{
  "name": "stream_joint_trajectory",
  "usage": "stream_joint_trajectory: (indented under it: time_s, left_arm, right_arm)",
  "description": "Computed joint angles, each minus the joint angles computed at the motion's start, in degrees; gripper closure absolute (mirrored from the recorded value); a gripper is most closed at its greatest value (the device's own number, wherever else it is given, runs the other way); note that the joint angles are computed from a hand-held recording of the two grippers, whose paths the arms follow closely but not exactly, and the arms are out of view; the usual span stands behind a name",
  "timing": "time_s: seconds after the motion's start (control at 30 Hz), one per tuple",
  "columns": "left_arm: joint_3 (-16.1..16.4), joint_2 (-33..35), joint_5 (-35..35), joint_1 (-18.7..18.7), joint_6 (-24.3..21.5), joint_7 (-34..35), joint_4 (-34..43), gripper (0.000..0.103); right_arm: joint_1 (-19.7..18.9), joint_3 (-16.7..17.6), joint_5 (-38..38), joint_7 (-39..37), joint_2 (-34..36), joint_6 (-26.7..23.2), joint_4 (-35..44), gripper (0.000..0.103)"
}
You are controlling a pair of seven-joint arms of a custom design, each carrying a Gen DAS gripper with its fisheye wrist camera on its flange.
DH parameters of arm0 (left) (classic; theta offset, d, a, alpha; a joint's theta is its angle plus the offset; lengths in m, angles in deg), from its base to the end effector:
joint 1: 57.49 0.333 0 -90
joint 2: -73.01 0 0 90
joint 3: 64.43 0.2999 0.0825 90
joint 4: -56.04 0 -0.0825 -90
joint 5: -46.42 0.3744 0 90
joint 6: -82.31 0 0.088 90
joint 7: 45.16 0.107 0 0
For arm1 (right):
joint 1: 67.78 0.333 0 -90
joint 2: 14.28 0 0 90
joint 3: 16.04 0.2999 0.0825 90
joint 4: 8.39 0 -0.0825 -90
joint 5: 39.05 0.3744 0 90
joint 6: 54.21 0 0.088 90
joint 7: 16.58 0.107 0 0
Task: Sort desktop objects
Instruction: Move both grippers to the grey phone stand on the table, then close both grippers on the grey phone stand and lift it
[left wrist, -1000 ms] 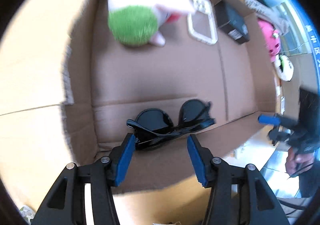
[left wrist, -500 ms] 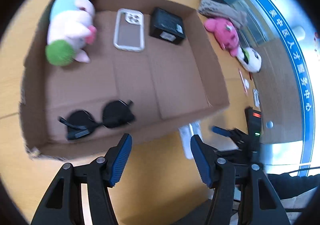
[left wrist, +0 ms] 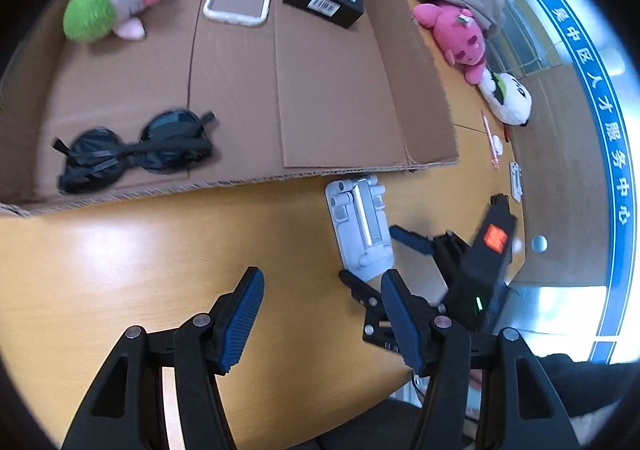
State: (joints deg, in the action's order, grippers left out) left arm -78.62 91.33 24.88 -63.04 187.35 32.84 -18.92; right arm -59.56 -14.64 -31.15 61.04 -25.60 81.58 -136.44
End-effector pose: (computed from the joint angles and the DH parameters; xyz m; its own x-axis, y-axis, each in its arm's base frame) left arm 0.6177 -0.2245 0.5791 -0.0714 -0.8816 0.4666 -0.9953 0.0320 -0.0917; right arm 0.5042 0.0875 0.4762 0.3044 -0.9514 -0.0465 -0.9008 -0.2717 -0.3387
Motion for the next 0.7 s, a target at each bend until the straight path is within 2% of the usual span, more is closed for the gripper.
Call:
stream_joint_trajectory:
  time_s: [0.03,0.17,0.23,0.43,0.6,0.67,0.7]
  left_arm:
    - [-0.12,0.16,-0.4,-0.21,0.86,-0.57,-0.91,0.043]
    - [-0.99,1.6,-2.51,-0.66,1.75,-1.37,-2.63,0.043]
    - [-1.99,3.0,-4.18,-0.16,-0.08,2.39,-2.05,0.043]
    - [-3.52,4.05,-8.87,-1.33,2.46,2.52,-5.22,0.043]
    - [-4.85,5.36,-13.63,-1.51,4.05,3.47,-6.25,0.043]
    - [-4.95,5.6,-13.86,-1.76,3.93,3.67,-5.98,0.045]
    - [-5.06,5.53,-14.49,-1.67,4.06,3.95,-6.21,0.052]
  right_arm:
    - [0.08,0.13,-0.46,-0.45,-0.51,0.21,-0.66,0.028]
    - [-0.23,-0.39,-0.12,-2.0,-3.22,-1.75,-2.78,0.03]
    - [-0.39,-0.54,0.46,-2.1,-3.83,-3.14,-3.01,0.031]
    - [-2.15,-3.85,8.82,-2.17,-6.58,-11.92,-2.77,0.031]
    - [-4.16,-6.6,17.3,-2.48,-8.12,-16.63,-2.44,0.031]
    - [-4.82,-7.12,19.74,-2.66,-8.64,-17.51,-2.62,0.031]
    - [-5.11,-7.21,20.54,-2.72,-8.87,-17.85,-2.72,0.031]
